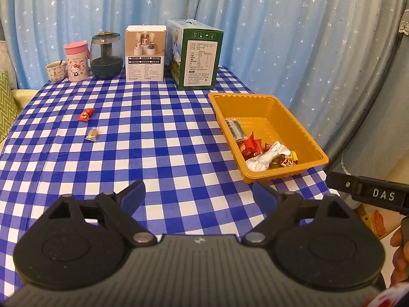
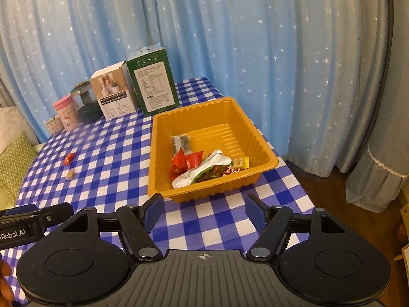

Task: Organize snacks
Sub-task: 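Withdraw both open tools from the tray toward the remaining candies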

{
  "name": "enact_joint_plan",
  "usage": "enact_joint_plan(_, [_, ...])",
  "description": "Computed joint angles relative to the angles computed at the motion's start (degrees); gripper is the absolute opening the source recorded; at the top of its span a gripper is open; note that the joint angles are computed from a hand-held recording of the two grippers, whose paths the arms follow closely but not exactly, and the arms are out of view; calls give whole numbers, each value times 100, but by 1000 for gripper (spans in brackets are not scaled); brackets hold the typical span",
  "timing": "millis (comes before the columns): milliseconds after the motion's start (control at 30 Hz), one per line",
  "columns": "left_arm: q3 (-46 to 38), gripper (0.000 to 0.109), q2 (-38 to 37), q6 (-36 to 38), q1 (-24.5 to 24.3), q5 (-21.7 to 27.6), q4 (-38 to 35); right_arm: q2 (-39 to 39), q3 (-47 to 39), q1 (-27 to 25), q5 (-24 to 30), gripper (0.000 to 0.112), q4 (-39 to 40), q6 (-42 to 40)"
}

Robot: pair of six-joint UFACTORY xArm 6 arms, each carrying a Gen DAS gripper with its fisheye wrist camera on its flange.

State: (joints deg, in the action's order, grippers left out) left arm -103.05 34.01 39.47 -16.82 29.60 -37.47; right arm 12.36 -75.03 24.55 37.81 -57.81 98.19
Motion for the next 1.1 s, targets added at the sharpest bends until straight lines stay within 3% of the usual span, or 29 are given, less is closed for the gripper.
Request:
enact_joint_plan(667, [509, 90, -443, 436, 278, -150, -385, 182, -394, 275, 128, 71, 118, -318])
enact_joint_plan(867, [160, 90, -178, 186, 511, -204, -116, 677, -977, 298, -70, 71, 213, -599])
enact_joint_plan(1100, [-714, 90, 462, -34, 863, -93, 207, 1738, -2312, 310, -267, 71, 584, -1265])
